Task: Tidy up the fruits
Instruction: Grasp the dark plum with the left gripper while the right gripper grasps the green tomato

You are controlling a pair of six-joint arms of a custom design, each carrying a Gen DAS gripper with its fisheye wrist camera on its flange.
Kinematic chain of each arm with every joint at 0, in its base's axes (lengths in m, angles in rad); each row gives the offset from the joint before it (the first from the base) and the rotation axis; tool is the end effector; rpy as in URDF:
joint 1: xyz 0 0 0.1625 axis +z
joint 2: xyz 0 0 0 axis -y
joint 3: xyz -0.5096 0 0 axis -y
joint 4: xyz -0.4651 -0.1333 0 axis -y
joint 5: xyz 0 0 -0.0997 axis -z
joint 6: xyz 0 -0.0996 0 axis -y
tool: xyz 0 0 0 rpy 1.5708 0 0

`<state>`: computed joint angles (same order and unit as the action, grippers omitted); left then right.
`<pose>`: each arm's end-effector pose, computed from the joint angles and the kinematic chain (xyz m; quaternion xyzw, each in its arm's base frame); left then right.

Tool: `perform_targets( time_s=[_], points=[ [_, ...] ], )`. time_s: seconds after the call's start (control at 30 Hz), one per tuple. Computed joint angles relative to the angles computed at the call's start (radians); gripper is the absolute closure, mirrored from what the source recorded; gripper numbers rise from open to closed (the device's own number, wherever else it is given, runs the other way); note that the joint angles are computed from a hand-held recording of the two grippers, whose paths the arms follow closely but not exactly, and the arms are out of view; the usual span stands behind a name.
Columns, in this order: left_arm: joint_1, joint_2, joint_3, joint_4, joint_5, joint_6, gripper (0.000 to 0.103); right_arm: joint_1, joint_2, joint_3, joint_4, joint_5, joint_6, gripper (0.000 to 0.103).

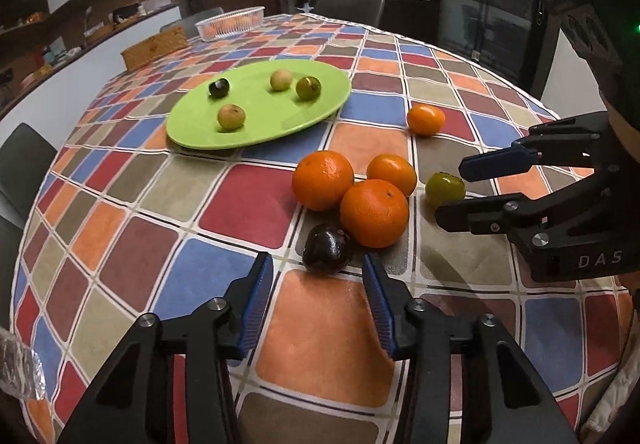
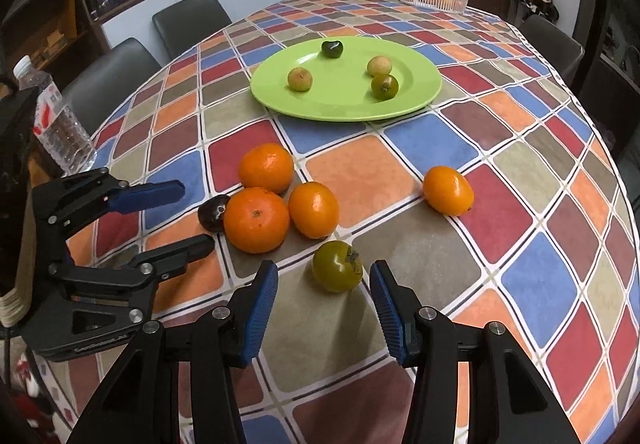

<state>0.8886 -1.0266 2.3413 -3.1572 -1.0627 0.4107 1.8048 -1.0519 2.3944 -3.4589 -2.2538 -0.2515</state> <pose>-0.1748 -0.5035 0.0915 0.4693 0.8370 -0.1636 0.2290 0.1806 -0.4538 0.1377 0.1305 -0.9025 0.2510 0.3247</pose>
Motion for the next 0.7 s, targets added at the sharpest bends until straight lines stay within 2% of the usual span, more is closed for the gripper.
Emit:
perform_targets(
  time_s=[0.1,0.2,0.53,0.7],
  points=[
    [0.008,0.009,-0.011,0.015,-0.009,-0.001,0.060,-0.004,0.002,-0.003,0.000,-0.001,-0.006,0.054],
    [0.014,0.014,-0.022,0.035,-0.016,-0.006,0.064,-0.007,0.002,-0.005,0.005,-0.002,-0.007,0.058],
    [0.021,0.018,-0.038,0.055,-0.034,-0.025,0.069,-0.023,0.004,-0.013,0.029,0.015,-0.012,0.068],
    [0.021,0.018,-0.039,0.064,-0.043,-0.037,0.076,-0.030,0.001,-0.012,0.035,0.026,-0.010,0.073]
  ],
)
